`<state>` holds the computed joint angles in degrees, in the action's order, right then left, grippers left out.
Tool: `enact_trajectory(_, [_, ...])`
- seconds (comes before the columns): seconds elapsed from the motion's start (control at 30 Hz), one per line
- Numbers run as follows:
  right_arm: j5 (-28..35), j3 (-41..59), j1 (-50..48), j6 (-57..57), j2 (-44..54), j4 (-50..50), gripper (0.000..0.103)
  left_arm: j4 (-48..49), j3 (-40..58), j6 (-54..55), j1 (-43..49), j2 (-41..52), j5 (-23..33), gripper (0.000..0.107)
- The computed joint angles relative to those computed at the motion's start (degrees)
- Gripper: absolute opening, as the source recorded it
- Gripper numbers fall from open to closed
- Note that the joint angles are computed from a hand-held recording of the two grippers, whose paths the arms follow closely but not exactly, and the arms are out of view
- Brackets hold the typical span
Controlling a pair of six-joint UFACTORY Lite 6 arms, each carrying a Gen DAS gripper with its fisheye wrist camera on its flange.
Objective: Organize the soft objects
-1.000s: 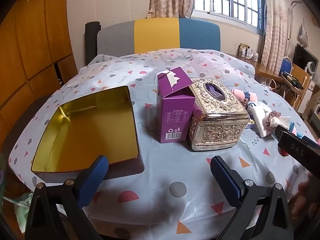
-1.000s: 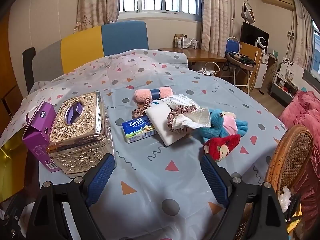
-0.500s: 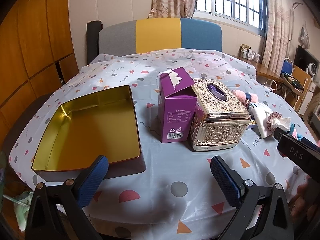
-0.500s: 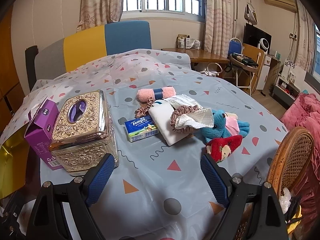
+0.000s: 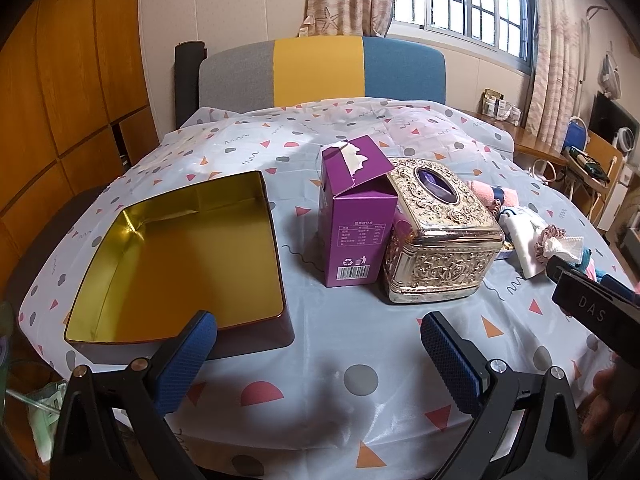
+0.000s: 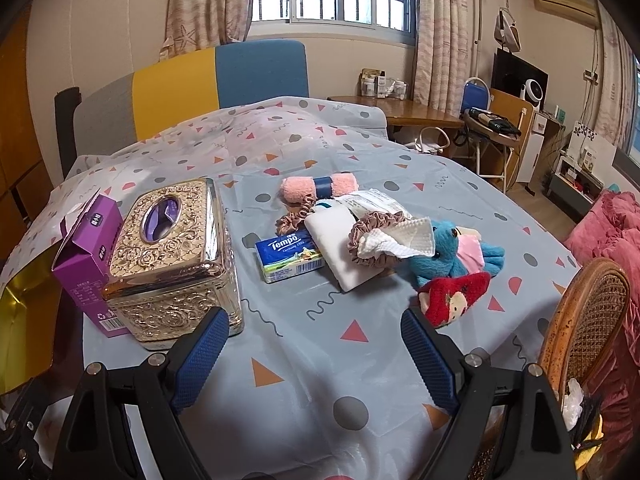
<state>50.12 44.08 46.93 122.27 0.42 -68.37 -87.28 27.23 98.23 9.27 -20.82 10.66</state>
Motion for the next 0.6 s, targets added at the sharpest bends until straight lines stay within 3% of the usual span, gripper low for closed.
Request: enact_trajectory(0.6, [-0.3,0.5,0.1,-0.3,0.7,-0.1,0.089,-0.2,0.3,0.6,0.4,0.7,0.1,0.103])
